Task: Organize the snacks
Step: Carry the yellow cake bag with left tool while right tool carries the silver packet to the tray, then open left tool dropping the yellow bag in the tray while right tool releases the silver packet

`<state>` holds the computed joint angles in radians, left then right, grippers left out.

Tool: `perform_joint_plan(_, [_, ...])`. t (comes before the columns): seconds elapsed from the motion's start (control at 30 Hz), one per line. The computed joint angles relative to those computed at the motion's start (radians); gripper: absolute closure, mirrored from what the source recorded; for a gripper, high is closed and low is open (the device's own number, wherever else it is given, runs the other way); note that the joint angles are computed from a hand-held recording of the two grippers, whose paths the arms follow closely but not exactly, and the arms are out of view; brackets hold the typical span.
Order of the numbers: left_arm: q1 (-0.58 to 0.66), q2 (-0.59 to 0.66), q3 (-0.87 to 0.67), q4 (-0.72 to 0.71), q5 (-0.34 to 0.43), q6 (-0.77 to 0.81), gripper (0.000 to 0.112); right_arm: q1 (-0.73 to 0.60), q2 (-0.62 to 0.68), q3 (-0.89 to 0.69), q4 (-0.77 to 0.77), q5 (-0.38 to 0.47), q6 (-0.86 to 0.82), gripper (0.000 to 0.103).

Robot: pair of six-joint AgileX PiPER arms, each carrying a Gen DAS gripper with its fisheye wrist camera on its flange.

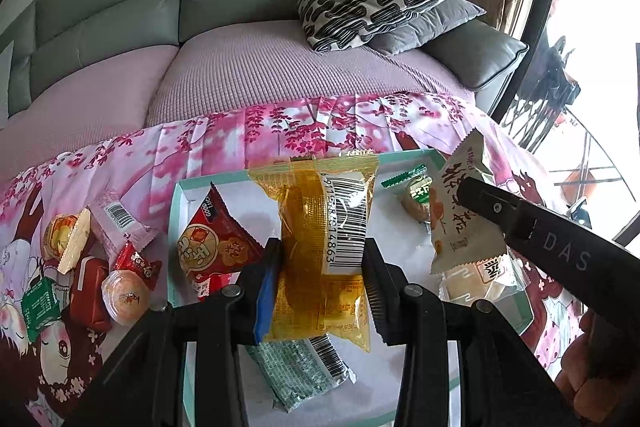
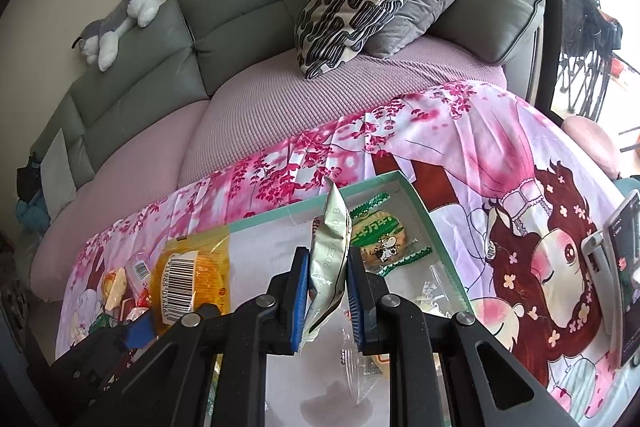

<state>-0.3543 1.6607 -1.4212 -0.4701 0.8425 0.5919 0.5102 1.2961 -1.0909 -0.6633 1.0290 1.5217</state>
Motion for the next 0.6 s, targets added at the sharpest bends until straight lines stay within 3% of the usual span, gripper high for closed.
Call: perform_joint_plan(0.6, [0.025,-0.021,-0.018,0.012,0.015,-0.024,0.068,-0.017,0.022,-0.006,0.039,-0.019,-0.038,0.083])
